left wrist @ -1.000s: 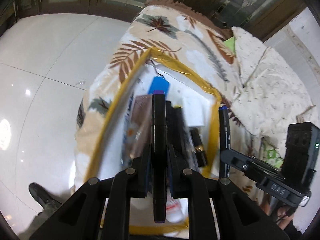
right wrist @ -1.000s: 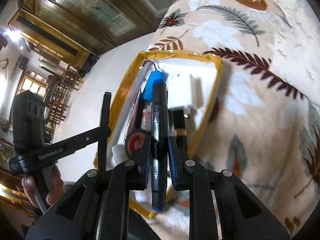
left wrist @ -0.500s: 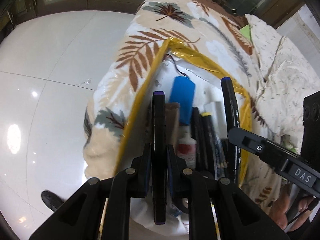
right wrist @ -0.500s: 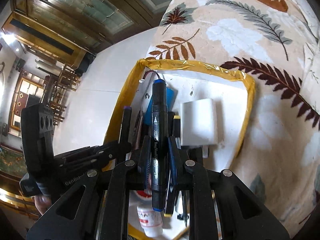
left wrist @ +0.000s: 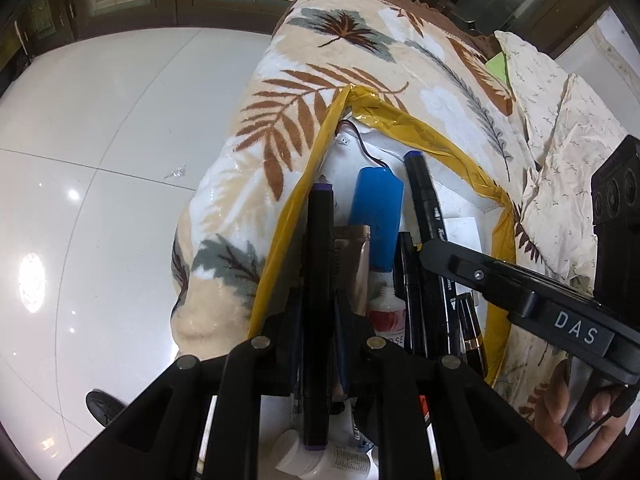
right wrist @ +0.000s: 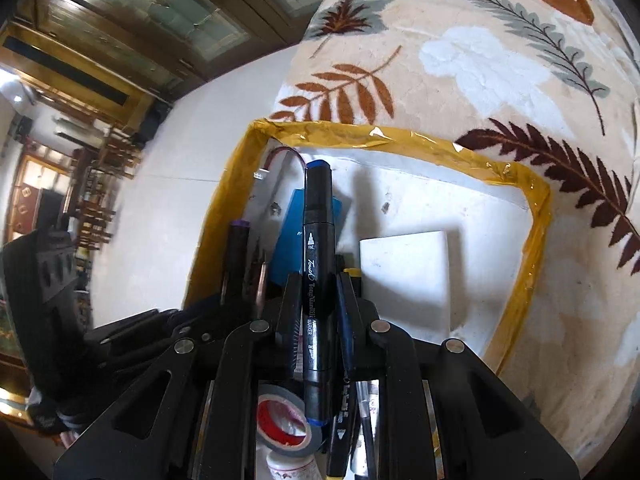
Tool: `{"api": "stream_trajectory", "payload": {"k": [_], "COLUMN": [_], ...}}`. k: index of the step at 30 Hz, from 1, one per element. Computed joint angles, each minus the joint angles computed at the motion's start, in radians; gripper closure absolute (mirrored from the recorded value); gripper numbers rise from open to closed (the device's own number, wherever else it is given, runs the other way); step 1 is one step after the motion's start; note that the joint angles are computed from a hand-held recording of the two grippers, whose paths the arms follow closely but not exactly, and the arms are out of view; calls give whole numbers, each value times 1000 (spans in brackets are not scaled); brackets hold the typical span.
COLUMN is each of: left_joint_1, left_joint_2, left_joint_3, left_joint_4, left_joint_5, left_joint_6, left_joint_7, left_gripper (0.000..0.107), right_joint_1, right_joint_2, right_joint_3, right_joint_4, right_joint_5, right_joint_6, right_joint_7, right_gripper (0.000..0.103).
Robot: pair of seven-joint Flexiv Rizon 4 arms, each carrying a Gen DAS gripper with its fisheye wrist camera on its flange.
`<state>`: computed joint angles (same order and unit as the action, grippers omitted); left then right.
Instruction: Organize objects
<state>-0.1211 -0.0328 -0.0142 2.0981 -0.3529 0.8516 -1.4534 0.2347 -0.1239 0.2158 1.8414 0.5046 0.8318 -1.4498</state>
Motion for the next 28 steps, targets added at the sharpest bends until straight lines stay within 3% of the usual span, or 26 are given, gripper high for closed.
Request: {"api": "stream_trajectory", "payload": {"k": [6,9,10,11,14,16,18,20,25,28], "left_joint_1": [-16,-26,-27,-30,15,6,1,-25,-123,-110], "left_joint_2": [29,70,79,95,178,215,246,266,279,298], "left_joint_3": [-2,-1,-3,-4,-67,-82,-103,-96,-31,-67], "left_joint_4": [19,58,61,58,50,49,47,66,162,186], "left_joint_5": [132,191,209,263,622,717,739,686,387,401], "left_joint_6": [93,188,191,194,244,245,197,180,222,224], "left_joint_7": [-71,-127,-139,-169,-404,-445,-458,-434,-265,-275], "left_gripper": [91,76,66,55,31,28,28,28,28,28], "right_joint_1": [1,-14,-15,-19,-21,-15,-5,11,35,43], "right_joint_2": [-15,13,29,51,148,218,287,349,481,538], "right_joint_3": [3,6,5,3,-5,-17,-28,-50,-69,-76], "right_joint_4": [-23,-15,-6,6,75,126,187,238,363,425], "right_joint_5": [5,51,56,69,99,119,122,148,107,71], "right_joint_6": [-47,-43,-37,-29,1,6,18,11,-2,4], "right_joint_7": [7,-37,-46,-61,-90,-109,-105,-117,-69,-26], "right_gripper": [86,78,69,60,57,57,57,57,57,57]}}
